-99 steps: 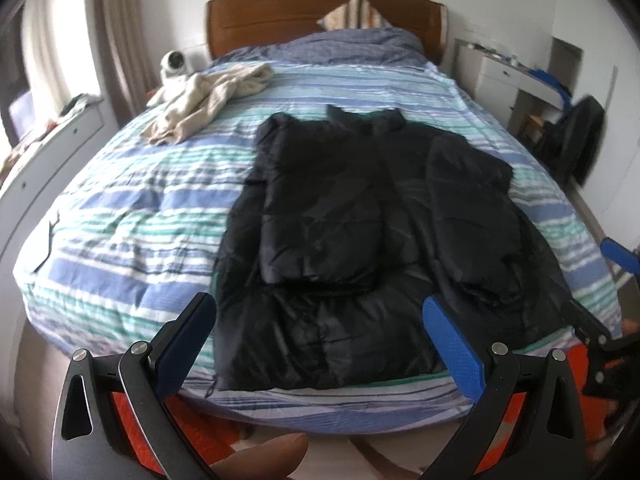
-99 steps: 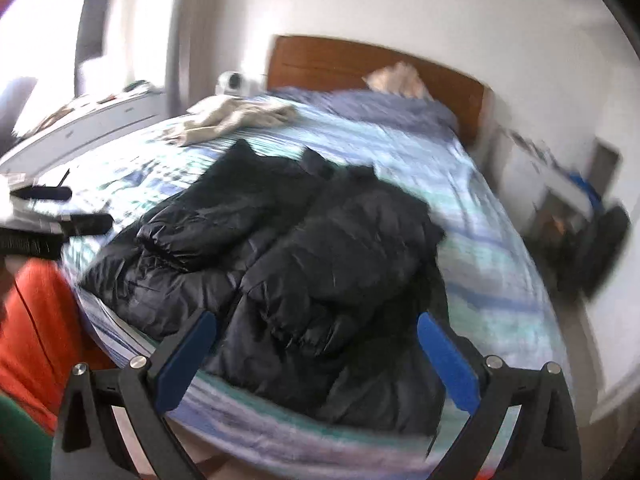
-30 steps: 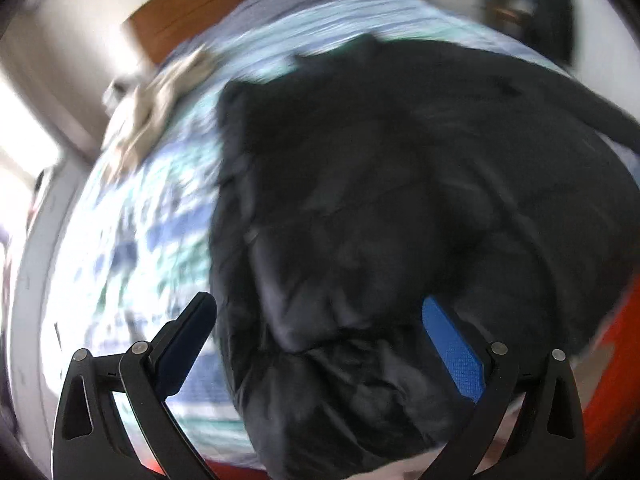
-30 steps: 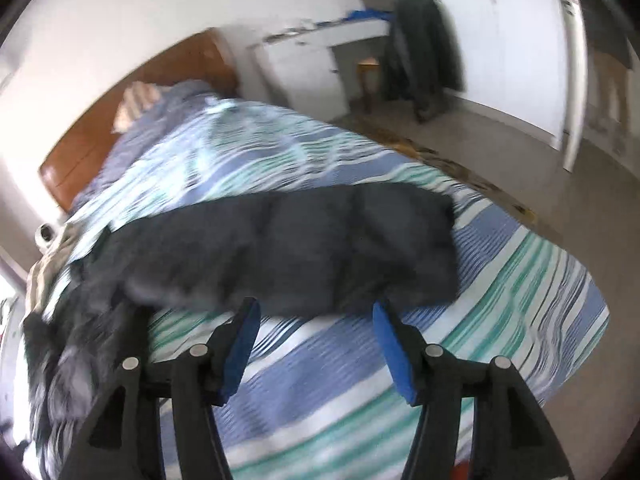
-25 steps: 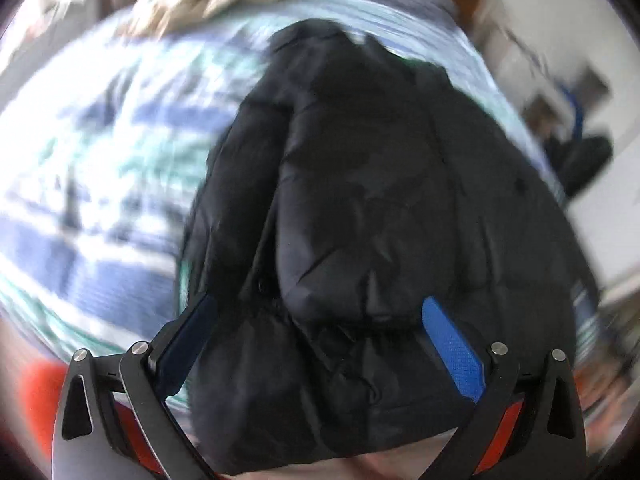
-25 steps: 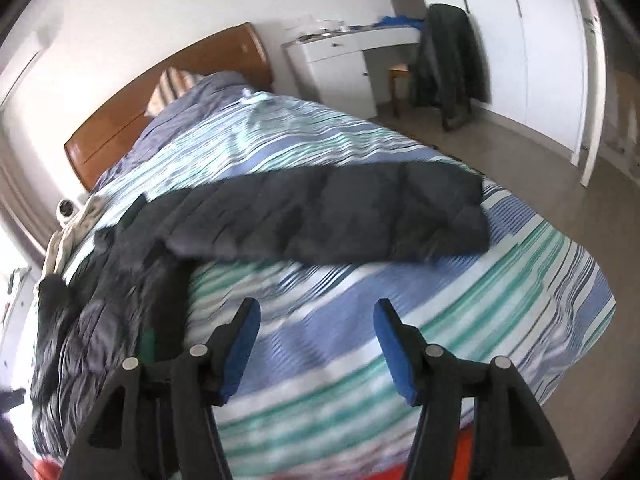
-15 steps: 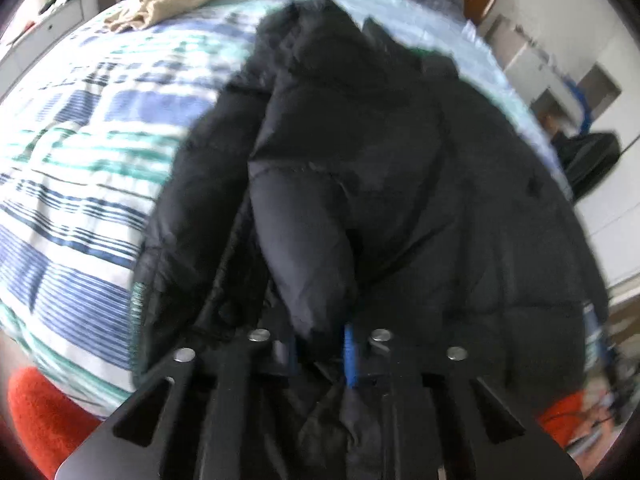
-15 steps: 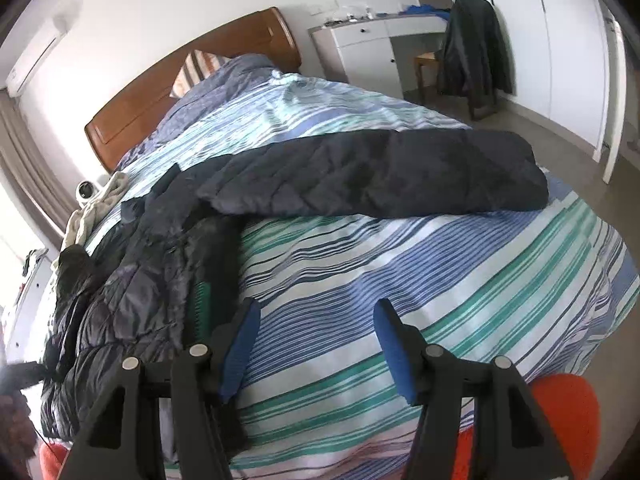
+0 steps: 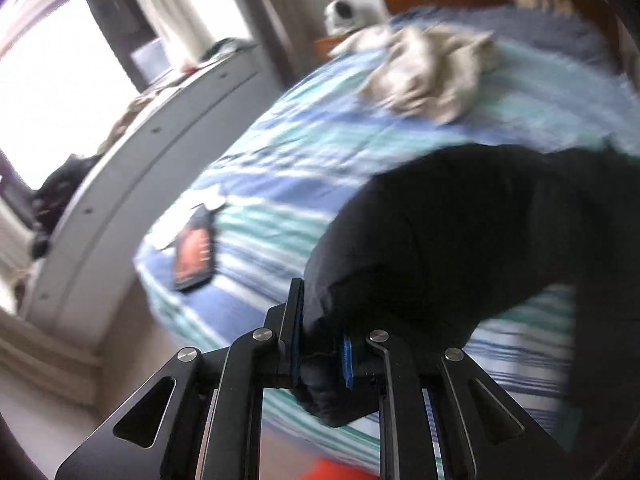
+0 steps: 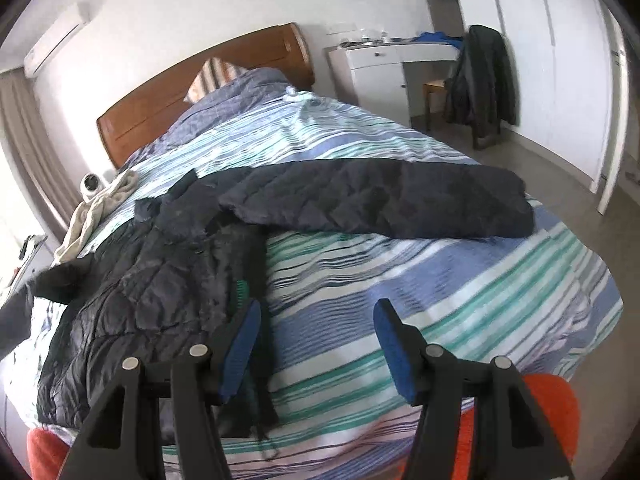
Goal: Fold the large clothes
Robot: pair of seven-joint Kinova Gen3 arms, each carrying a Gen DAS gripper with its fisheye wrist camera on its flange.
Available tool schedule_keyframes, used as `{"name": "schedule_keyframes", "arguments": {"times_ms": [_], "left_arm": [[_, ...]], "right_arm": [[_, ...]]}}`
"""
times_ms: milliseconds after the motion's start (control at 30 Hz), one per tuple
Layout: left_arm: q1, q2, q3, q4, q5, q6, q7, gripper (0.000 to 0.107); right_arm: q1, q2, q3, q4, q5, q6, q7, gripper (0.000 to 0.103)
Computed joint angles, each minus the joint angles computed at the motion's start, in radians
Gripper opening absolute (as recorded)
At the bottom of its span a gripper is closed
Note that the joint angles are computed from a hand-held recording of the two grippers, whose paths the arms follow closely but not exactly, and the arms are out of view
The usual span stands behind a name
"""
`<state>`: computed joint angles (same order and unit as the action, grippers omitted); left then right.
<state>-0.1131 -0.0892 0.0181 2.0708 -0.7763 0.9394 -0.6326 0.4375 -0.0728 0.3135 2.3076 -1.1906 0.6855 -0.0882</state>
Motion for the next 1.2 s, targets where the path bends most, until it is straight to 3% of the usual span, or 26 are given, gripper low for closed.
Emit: {"name": "schedule_keyframes", "arguments": {"times_ms": [100, 200, 267, 333, 400, 500, 600, 733, 833, 900, 967, 1000, 1033, 1067, 1133, 1200], "left_arm": [[0.007, 0.095, -0.08, 0.018, -0.019, -0.044, 0.007, 0.014], [0.125, 0.157, -0.211, 0.039, -0.067, -0.066, 0.066, 0.016], [0.218, 0.195, -0.302, 0.039, -0.087, -0.058, 0.099, 0.026], [0.288, 0.22, -0.36, 0.031, -0.101, -0.043, 0.138, 0.048], [0.318, 0.184, -0.367, 0.063, -0.141, -0.029, 0.202, 0.067], [0.345, 0.051, -0.329, 0.109, -0.122, -0.007, 0.219, 0.071], [0.467, -0.088, -0.352, 0.137, -0.002, -0.02, 0.156, 0.077], [0.652, -0.243, -0.353, 0.215, 0.161, -0.154, 0.049, 0.084], [0.791, -0.211, -0.357, 0.239, 0.283, -0.276, -0.005, 0.086], [0.884, -0.129, -0.393, 0.236, 0.364, -0.357, -0.054, 0.086], [0.976, -0.037, -0.474, 0.239, 0.445, -0.439, -0.136, 0.086], [1.022, -0.005, -0.516, 0.236, 0.486, -0.463, -0.176, 0.079], [1.049, 0.016, -0.545, 0.233, 0.527, -0.479, -0.212, 0.063], [1.058, 0.027, -0.565, 0.235, 0.567, -0.498, -0.249, 0.057], [1.023, 0.021, -0.549, 0.238, 0.622, -0.51, -0.308, 0.037], [0.997, -0.015, -0.533, 0.253, 0.642, -0.51, -0.333, 0.03]], "right_arm": [[-0.02, -0.024, -0.018, 0.005, 0.028, 0.002, -0.011, 0.06], [-0.048, -0.041, -0.025, 0.006, 0.066, 0.0, -0.041, 0.06], [-0.063, -0.053, -0.021, 0.007, 0.089, 0.003, -0.059, 0.06], [-0.078, -0.063, -0.014, 0.006, 0.108, -0.002, -0.067, 0.06], [-0.09, -0.063, -0.007, -0.003, 0.136, -0.006, -0.079, 0.063], [-0.091, -0.037, 0.003, -0.031, 0.186, 0.006, -0.116, 0.075], [-0.073, 0.011, 0.007, -0.07, 0.219, 0.053, -0.138, 0.076], [-0.029, 0.123, -0.024, -0.153, 0.282, 0.182, -0.18, 0.076], [0.014, 0.202, -0.06, -0.2, 0.293, 0.284, -0.171, 0.076], [0.024, 0.259, -0.094, -0.229, 0.318, 0.324, -0.186, 0.076], [0.026, 0.279, -0.129, -0.227, 0.335, 0.306, -0.195, 0.076], [0.026, 0.274, -0.145, -0.218, 0.344, 0.288, -0.203, 0.072], [0.028, 0.27, -0.157, -0.215, 0.35, 0.276, -0.208, 0.045], [0.028, 0.258, -0.165, -0.206, 0.356, 0.261, -0.213, 0.035], [0.039, 0.25, -0.173, -0.198, 0.345, 0.263, -0.204, 0.024], [0.045, 0.243, -0.172, -0.2, 0.352, 0.274, -0.207, 0.021]]}}
